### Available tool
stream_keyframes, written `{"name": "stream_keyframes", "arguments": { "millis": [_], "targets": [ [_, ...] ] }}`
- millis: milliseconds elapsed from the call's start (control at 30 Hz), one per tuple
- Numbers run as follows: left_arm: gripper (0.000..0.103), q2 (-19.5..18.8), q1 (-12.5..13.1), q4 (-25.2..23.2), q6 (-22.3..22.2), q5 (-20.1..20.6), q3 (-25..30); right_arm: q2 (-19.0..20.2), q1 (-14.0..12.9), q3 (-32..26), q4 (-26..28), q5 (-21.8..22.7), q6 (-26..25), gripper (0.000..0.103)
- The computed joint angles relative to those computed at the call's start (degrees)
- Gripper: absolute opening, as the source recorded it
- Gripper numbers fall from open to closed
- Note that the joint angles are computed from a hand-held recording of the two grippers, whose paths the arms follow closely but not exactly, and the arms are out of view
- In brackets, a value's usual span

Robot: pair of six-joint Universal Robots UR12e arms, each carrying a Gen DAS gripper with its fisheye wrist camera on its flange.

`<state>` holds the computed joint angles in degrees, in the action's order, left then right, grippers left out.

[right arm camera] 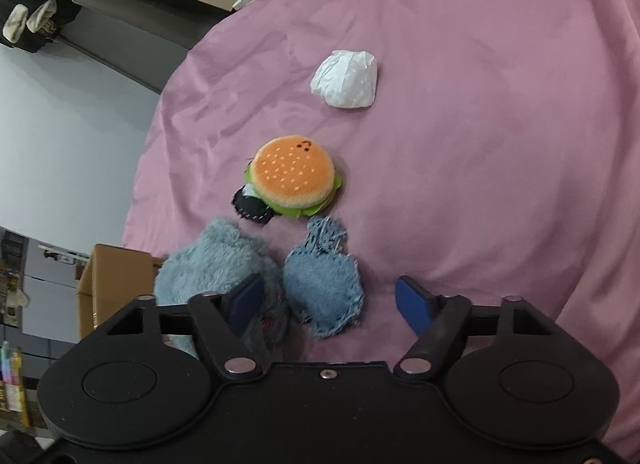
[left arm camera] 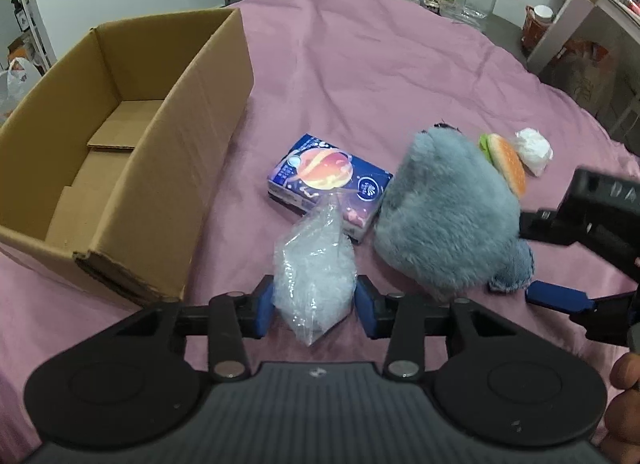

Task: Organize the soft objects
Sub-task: 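Grasp the blue denim plush with the right tool while the left tool holds the bag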

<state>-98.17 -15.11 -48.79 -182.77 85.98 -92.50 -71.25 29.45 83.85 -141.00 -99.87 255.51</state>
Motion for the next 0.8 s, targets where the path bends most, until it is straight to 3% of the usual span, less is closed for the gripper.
{"name": "stream_keyframes", "arguments": {
  "millis": [33,100,200,367,800],
  "targets": [
    [0.04,0.0,0.1,0.2,-0.1,-0.3,0.1,0.1,0.1,-0.3,0.6,-0.4,-0.2,0.062],
    [0.035,-0.1,0.0,0.2,0.1,0.1,0.2,0.4,0.2,-0.9,1.9,-1.3,-0.8,0.03],
    [0.031,-0.1,-0.2,1.2,0.7,0.4,0.1,0.2,-0.3,0.2,-1.3,0.8,-1.2,0.021],
    [0.029,0.4,0.3,0.8,1.8,-2.5,0.0,-0.6,0.3,0.2,-0.5,0.2,-1.2,0.016],
    [0.028,4.4,3.2,-1.5,6.7,-11.1,-1.5,-2.1,4.0,-2.5,5.8,-7.7,-0.1,0.015]
  ]
}}
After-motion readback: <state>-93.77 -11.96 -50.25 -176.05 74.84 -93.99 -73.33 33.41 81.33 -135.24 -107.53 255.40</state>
